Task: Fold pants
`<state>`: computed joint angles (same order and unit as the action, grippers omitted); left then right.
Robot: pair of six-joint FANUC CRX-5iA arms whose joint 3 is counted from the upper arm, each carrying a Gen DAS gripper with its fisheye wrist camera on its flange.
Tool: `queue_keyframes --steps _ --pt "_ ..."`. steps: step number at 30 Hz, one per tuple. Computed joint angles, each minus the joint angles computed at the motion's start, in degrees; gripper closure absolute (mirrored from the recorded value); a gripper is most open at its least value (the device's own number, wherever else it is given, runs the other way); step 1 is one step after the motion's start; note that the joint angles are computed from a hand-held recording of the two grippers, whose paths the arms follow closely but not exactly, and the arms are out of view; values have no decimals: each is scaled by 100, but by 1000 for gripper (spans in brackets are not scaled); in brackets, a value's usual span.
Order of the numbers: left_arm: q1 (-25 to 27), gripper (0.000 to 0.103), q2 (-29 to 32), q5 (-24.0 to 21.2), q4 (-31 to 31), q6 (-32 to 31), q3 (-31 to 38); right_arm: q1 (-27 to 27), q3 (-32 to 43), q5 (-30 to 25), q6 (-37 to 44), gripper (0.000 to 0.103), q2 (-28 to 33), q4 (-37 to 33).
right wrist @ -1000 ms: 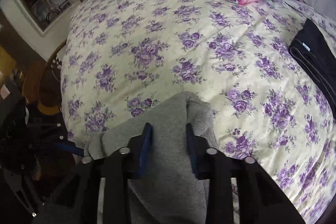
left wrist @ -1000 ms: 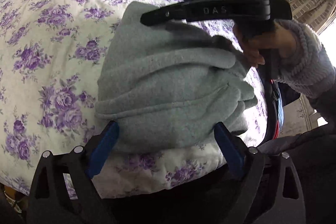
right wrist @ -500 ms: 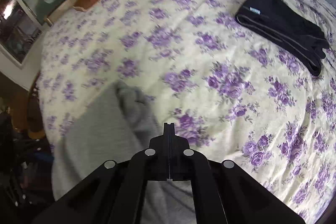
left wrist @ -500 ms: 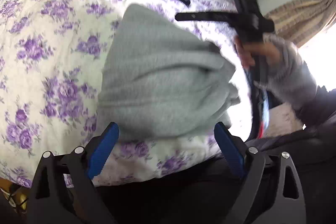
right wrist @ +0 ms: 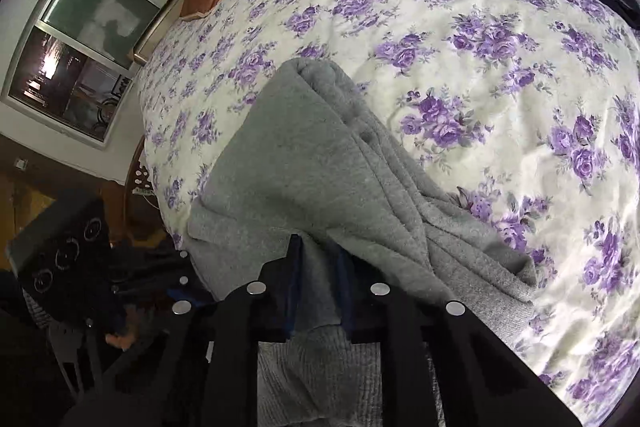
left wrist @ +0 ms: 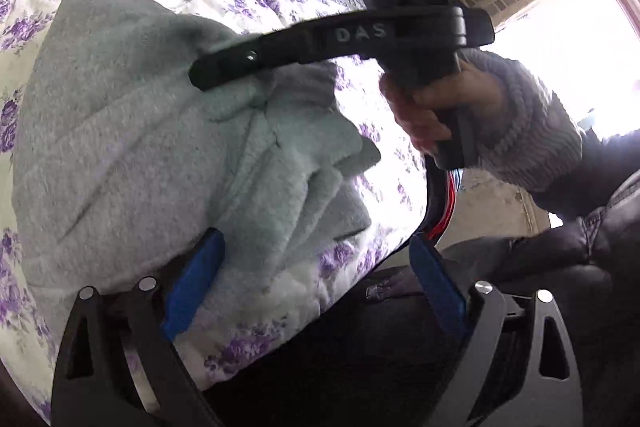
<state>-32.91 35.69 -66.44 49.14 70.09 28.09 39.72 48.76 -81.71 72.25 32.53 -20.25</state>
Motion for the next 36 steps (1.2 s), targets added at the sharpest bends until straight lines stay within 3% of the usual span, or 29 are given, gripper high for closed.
queue_keyframes --steps 4,9,13,15,18,21,23,25,27,31,33,36 --pt "117 13 -37 -320 148 157 18 -61 -203 183 -115 87 -202 -119" --pt "313 12 -614 446 742 98 -749 447 -776 579 236 56 -894 941" --pt "437 12 -247 455 197 787 -160 677 -1136 428 311 46 -1133 869" --pt "494 12 150 118 199 1053 211 766 -1478 174 -24 45 -1135 969" --pt "489 10 436 -150 86 863 585 756 -2539 1152 -260 45 -1709 879" --pt "470 7 797 -844 -545 1052 1617 681 -2534 1376 -942 45 -1817 773" --pt "538 7 832 -1080 -481 974 1789 673 -2870 1876 -1410 43 -2150 863" --pt "651 7 629 -959 -310 772 1430 691 -3467 2555 -2082 31 -2629 1113" --pt "743 5 450 -760 -311 786 1175 771 -4151 3081 -3233 5 -3063 1708" --pt "872 5 498 -610 -296 1284 1071 502 -5019 3942 -4393 3 -3536 1271" --pt "882 5 578 -563 -317 1412 1093 371 -5210 4355 -4320 3 -3575 865" --pt "864 5 660 -462 -379 1533 1104 183 -5049 4346 -3793 3 -3356 335"
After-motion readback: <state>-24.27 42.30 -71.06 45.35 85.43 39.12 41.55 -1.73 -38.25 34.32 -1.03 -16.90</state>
